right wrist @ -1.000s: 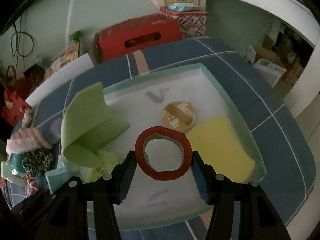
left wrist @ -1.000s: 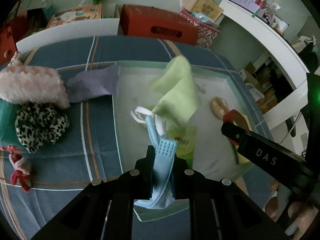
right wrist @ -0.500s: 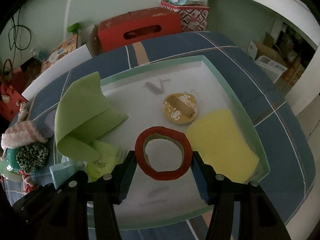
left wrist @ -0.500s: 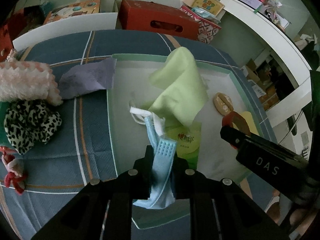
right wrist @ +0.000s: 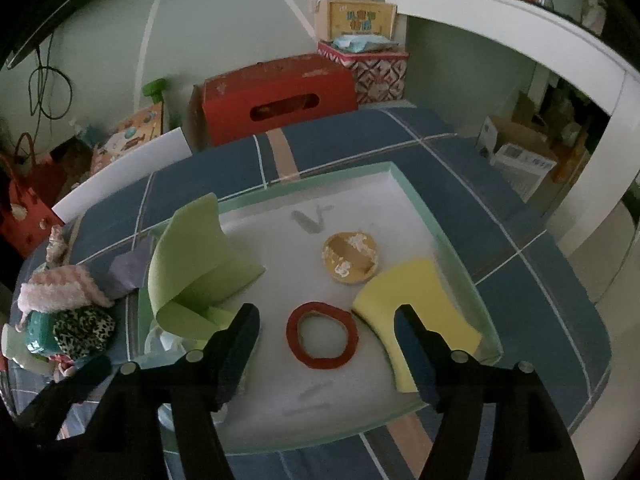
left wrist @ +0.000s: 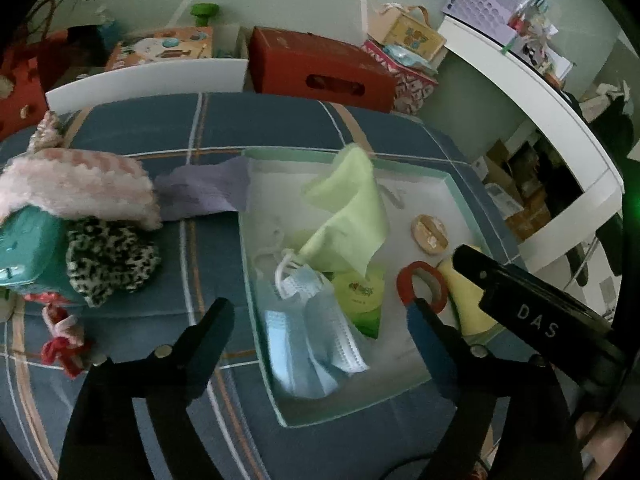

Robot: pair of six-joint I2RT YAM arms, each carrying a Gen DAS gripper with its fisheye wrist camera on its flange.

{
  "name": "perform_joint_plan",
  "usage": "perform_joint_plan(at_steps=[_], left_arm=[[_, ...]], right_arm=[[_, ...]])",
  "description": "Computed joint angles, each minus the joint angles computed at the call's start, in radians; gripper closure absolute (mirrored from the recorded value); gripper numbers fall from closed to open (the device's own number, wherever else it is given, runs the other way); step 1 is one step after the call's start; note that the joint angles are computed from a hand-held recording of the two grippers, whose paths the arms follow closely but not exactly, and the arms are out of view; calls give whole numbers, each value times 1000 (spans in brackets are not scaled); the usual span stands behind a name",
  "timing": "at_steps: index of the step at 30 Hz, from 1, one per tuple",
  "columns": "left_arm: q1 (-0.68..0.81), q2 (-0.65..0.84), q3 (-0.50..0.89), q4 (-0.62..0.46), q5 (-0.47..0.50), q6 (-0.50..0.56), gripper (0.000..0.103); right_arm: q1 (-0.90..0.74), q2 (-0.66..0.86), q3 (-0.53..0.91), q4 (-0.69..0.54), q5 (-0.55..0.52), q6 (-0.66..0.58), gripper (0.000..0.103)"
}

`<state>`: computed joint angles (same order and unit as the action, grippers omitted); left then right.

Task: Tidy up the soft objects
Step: 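Carry the mask into the tray with the left tool while the right drops the tape roll, then withdraw both open tools from the tray back toward the pile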

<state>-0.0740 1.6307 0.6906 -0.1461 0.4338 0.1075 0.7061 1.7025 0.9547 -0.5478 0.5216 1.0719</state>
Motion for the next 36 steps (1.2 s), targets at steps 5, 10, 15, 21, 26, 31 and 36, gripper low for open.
perform_joint_plan(at_steps=[5, 10, 15, 21, 26, 31, 36], left_arm=[[56, -58, -11, -22, -24, 1, 11], [136, -93, -12, -47, -43, 21, 7], [231, -106, 7, -100, -39, 48, 7], [380, -83, 69, -139, -38, 89, 7], [495, -20, 129, -132, -55, 91, 7], [589, 41, 181, -132, -41, 79, 7], [626, 92, 220, -141, -37, 66, 7]], right_arm=[[22, -31, 10, -42, 42, 23, 22], [29, -23, 25, -61, 52, 30, 21], [34, 1, 44, -71, 50, 28, 21], [57, 27, 69, -58, 50, 22, 21], [97, 88, 142, -51, 53, -20, 21], [150, 171, 242, -36, 45, -80, 21], [197, 274, 363, -12, 16, -154, 21]])
